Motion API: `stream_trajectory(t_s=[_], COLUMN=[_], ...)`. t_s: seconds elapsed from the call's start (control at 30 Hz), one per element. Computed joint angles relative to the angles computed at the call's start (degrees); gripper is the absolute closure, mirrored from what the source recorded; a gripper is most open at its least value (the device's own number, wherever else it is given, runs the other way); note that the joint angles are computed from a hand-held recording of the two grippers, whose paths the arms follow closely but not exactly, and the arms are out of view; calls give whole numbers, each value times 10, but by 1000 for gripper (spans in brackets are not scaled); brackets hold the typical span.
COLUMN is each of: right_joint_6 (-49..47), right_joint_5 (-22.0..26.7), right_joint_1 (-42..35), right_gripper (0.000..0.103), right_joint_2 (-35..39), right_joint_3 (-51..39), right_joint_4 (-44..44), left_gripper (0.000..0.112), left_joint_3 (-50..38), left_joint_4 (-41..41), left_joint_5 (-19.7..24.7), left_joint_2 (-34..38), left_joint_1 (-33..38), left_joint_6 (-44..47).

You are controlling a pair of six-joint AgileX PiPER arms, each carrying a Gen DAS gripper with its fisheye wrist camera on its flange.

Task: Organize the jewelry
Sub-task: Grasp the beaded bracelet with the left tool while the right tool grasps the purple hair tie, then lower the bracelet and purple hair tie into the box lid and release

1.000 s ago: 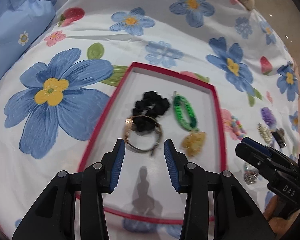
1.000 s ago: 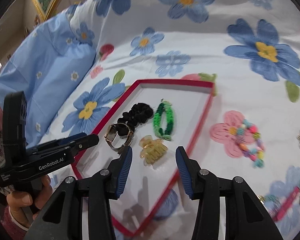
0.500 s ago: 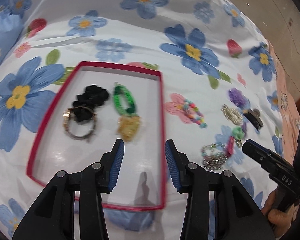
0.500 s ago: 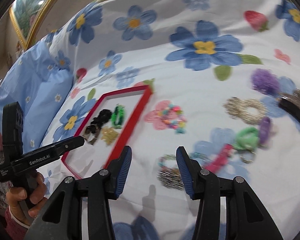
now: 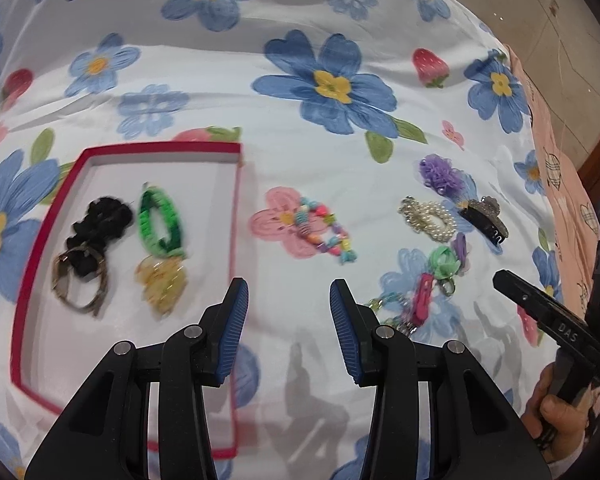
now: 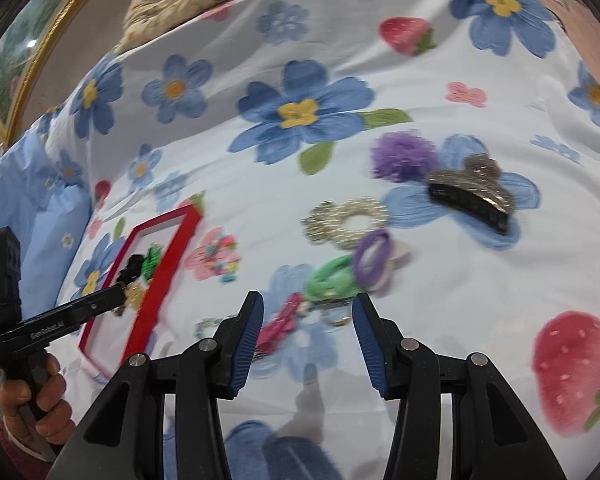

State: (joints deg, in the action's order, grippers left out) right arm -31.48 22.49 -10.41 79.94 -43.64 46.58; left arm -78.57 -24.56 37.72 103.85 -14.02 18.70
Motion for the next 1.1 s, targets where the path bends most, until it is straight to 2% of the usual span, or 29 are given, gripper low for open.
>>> stream_trajectory(t_s=[0.1,0.37,0.63,0.67,0.73,0.77,0.83,0.9,0.97,1.1], right_joint_6=[-16,-8,14,5,1,-7,-23,-31,-38,-49], right_joint_5=[0,-12,-6,-4,-6,-5,-8,-13,-15,-14], right_joint_1=[-21,-24,-32,-34,-35,-37,-40,-42,-43,-40], right_gripper=[55,55,56,58,72,77,83,95,100,100], right_joint_2=[22,78,151,157,163,164,162,154,145,122], right_joint_3=[-9,-50,-94,-96,-97,-97,-92,-87,-83,-74], right_joint_4=[8,-4,-16,-6,0,8,23,30,36,45], left_gripper=[65,65,65,66,83,97,98,103,102,102], left_joint_3=[-42,-157,-308,-325,-335,-337,-335,-318,-295,-230], left_joint_4=[10,73,138,140,141,136,116,108,93,51], left_joint_5=[14,47,103,112,111,111,109,96,83,51], left_joint_2=[32,130,251,264,275,277,277,268,253,210], left_joint_1=[-18,-63,-87,-87,-88,-87,-81,-78,-75,-65], left_joint_6=[-16,-85,-152,-152,-150,-145,-128,-118,-100,-58])
